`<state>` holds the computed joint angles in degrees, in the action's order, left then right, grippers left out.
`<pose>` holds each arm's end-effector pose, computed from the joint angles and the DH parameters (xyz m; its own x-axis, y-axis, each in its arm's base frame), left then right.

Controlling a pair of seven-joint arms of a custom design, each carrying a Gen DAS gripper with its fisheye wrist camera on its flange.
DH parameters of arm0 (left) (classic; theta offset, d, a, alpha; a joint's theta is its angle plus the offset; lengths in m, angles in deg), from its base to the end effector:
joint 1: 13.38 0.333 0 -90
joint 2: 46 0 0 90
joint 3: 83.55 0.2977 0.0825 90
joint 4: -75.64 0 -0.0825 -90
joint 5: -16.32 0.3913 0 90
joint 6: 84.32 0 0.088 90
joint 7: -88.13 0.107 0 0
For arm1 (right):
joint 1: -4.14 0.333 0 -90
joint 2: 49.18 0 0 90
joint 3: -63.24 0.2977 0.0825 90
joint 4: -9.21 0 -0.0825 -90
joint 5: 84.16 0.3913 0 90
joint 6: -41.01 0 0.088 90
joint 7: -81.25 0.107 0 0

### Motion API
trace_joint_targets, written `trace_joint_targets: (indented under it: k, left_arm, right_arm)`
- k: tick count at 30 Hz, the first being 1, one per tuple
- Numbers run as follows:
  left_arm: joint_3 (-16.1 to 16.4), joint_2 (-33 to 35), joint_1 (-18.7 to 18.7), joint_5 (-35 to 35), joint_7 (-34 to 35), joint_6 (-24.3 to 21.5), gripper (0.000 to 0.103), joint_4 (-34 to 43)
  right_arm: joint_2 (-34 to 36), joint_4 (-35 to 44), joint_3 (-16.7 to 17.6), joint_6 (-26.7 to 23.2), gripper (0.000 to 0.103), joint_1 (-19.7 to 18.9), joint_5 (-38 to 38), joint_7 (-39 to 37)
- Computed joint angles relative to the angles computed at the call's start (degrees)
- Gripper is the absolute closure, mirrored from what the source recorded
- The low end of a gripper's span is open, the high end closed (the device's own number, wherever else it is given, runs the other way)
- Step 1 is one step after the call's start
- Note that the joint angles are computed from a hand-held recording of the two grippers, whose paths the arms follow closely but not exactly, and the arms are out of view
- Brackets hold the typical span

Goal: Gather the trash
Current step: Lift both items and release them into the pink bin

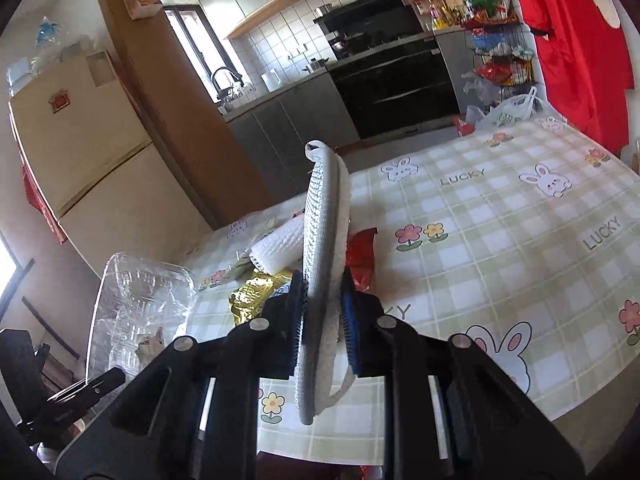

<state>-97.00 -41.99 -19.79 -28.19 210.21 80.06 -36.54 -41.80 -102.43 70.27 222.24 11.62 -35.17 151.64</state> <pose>0.5991 -0.1713 0.5059 -0.3511 -0.8921 0.2844 -0.6571 0.0184 -0.7535 0.6207 0.0869 0.5003 -0.0204 -0.8980 -0.4394 -0.5169 0.3857 -0.7643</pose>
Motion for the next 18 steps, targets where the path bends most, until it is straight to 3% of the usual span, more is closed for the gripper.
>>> trace_joint_targets:
  k: [1,5,10,18]
  left_arm:
    - [-0.2,-0.8,0.0,-0.7,1.1,-0.5,0.09,-0.7]
    - [0.5,-4.4,-1.5,-2.5,5.4,-3.3,0.09,-3.7]
    - [2.5,-7.6,-4.3,-3.0,8.5,-7.6,0.09,-6.4]
    - [3.9,-8.6,-7.2,-1.1,10.0,-8.5,0.09,-7.8]
  right_arm:
    - [-1.6,-1.0,1.5,0.6,0.082,-1.0,3.2,-3.5]
    - [-6.1,-3.7,1.2,1.7,0.082,0.5,11.4,-12.3]
    - [-10.6,-6.2,-2.1,2.8,0.082,5.2,22.7,-22.6]
    - [-13.9,-7.1,-7.2,3.8,0.082,11.1,33.8,-33.5]
